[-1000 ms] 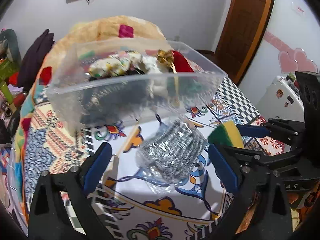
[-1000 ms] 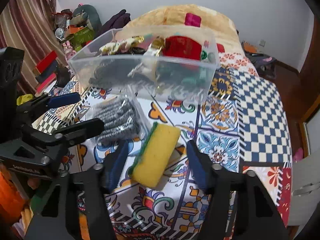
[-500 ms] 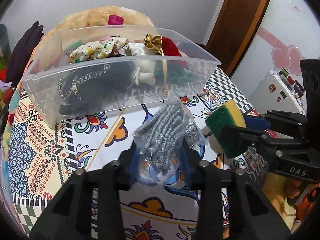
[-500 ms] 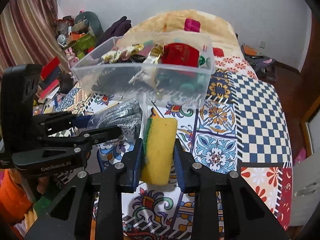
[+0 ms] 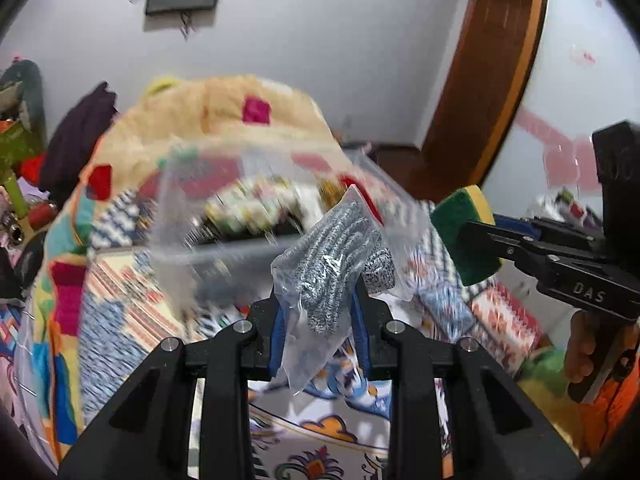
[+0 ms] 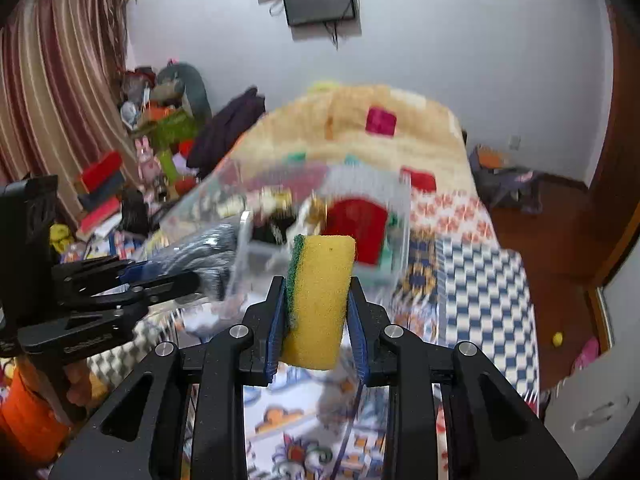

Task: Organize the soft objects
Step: 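Lower the sponge and bagged scrubber into the clear box and open both grippers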

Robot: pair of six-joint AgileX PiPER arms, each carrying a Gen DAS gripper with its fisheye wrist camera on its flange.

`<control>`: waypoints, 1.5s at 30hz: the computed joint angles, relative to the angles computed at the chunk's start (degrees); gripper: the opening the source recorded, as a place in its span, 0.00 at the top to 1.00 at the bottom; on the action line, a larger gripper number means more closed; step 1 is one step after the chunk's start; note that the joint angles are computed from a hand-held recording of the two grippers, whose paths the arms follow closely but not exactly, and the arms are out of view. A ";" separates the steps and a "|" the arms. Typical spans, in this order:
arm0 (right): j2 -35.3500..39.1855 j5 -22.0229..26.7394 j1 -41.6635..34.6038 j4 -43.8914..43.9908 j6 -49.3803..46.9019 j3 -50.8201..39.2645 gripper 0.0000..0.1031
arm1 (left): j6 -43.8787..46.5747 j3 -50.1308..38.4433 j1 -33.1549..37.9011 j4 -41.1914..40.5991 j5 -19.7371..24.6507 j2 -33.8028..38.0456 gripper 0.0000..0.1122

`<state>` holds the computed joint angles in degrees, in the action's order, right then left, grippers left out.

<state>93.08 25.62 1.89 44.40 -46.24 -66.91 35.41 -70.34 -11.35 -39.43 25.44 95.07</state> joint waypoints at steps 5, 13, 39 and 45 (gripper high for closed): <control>1.29 -1.55 1.11 1.98 -0.26 -4.38 0.74 | 0.55 -2.71 2.68 -1.41 -1.08 -1.15 0.75; 6.88 -2.90 3.64 2.54 0.24 -12.80 0.74 | -6.70 -10.31 3.12 7.05 -3.21 2.92 0.74; 23.12 3.63 7.57 -16.57 16.32 -26.29 0.74 | -18.30 -24.31 0.36 23.16 2.55 19.57 0.72; 22.32 5.87 6.83 -16.14 16.17 -26.63 0.66 | -15.92 -21.93 1.42 19.16 3.06 16.91 0.64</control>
